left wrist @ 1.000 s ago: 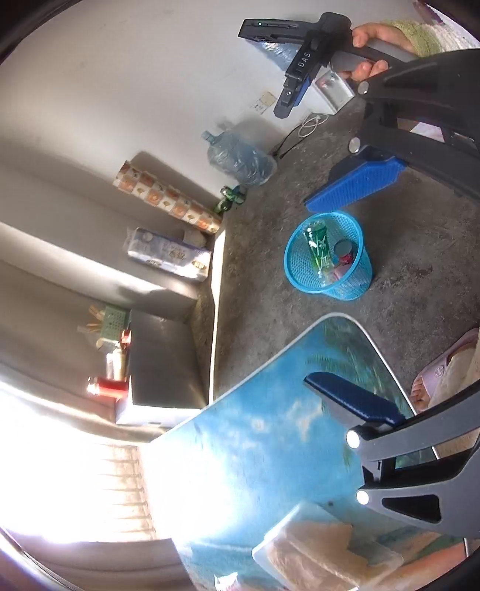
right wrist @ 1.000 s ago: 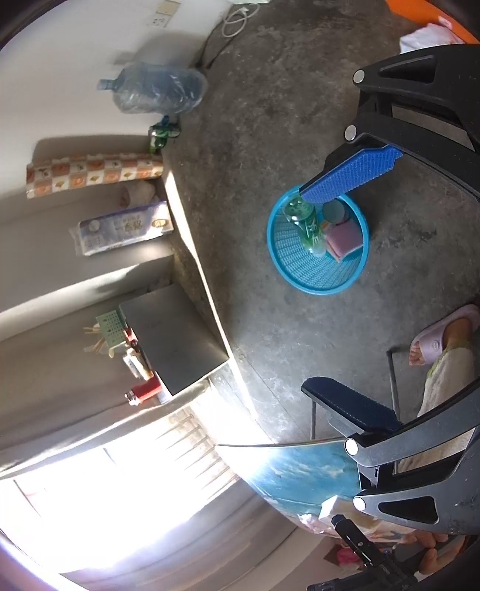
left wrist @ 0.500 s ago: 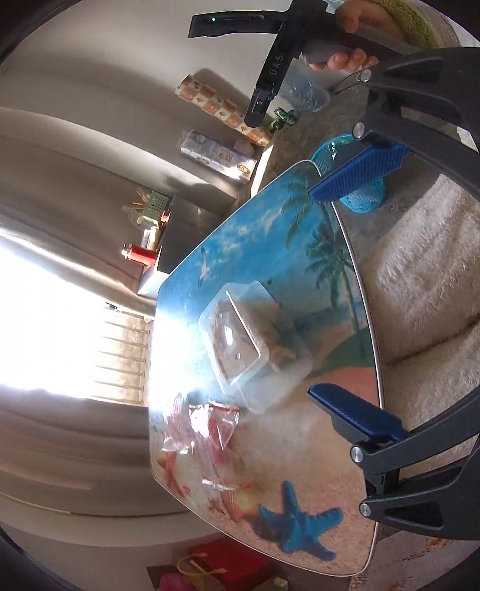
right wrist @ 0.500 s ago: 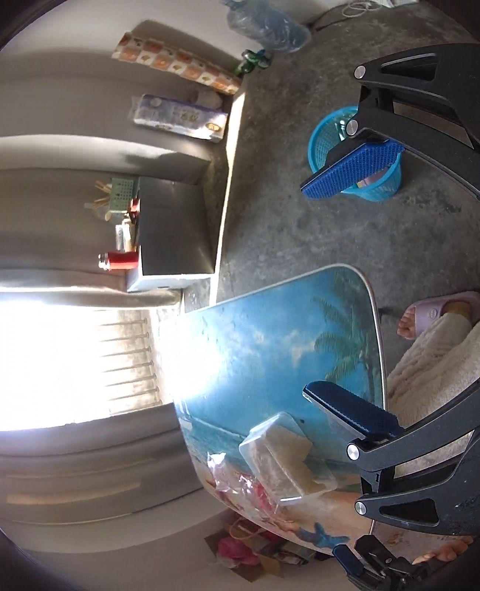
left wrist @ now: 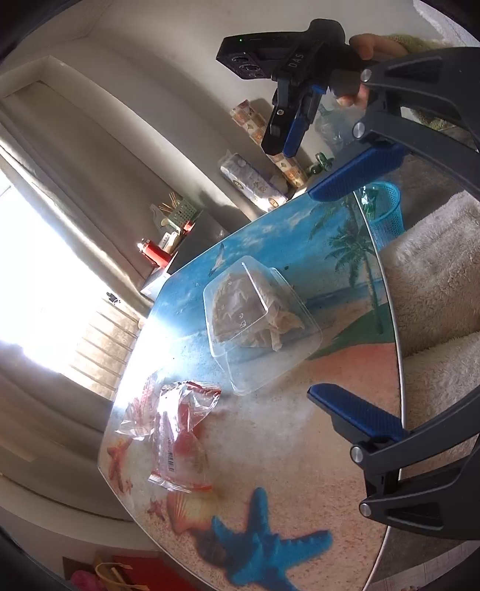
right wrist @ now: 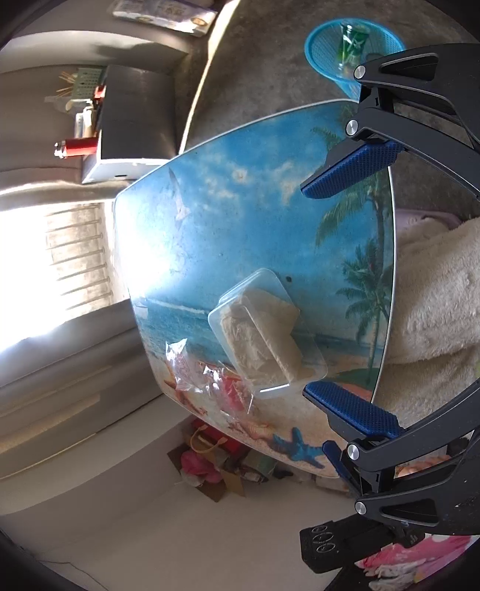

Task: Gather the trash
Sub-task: 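Move both open tools back over the table toward the clear plastic box, then grasp the clear plastic box with the right tool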

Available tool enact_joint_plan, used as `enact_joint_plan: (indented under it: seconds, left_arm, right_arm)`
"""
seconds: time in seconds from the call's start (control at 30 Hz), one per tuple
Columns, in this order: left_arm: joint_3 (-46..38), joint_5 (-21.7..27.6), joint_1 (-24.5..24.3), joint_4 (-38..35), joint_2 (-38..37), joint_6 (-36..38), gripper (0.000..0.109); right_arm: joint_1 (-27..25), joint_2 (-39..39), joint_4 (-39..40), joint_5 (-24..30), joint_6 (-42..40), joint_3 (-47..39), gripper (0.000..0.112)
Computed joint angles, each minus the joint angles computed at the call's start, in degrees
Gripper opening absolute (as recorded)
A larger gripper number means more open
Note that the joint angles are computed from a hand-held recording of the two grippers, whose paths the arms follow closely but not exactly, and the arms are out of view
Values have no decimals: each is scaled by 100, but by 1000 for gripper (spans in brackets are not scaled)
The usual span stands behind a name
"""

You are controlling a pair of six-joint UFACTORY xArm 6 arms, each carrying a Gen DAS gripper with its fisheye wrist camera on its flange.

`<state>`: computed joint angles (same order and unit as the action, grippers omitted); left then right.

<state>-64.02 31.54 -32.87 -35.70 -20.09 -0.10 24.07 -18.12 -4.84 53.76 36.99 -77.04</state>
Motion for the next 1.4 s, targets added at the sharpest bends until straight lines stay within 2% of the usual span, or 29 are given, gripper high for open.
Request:
enact_joint_plan:
  seconds: [0.13, 0.23, 0.33, 0.43, 0.7, 0.9, 1.4]
  left_arm:
    - [-277, 386, 301, -1397, 383, 583, 97]
    - [-455, 645, 465, -1978, 663, 693, 97]
    - [-644, 843, 561, -2244, 930, 663, 97]
    - [-881, 983, 593, -2295, 1166, 621, 96]
    - [-1439, 1313, 639, -2211, 1622, 497, 96]
    - [-1571, 1527, 689, -2387, 1726, 581, 96]
    - [-1927, 1498, 581, -2311, 1777, 748, 96]
  right_arm:
    - [-224, 221, 887, -374, -351, -51, 95]
    - [-413, 540, 1654, -597, -805, -224, 95]
    - [-588, 962, 2313, -645, -1158, -494, 95]
    - [-741, 1331, 2863, -623, -1388, -737, 95]
    - [-818, 1902, 3308, -425, -1667, -1142, 95]
    - [-819, 1996, 3709, -366, -1920, -1191, 95]
    - [-784, 2082, 3968, -255, -2292, -1346, 94]
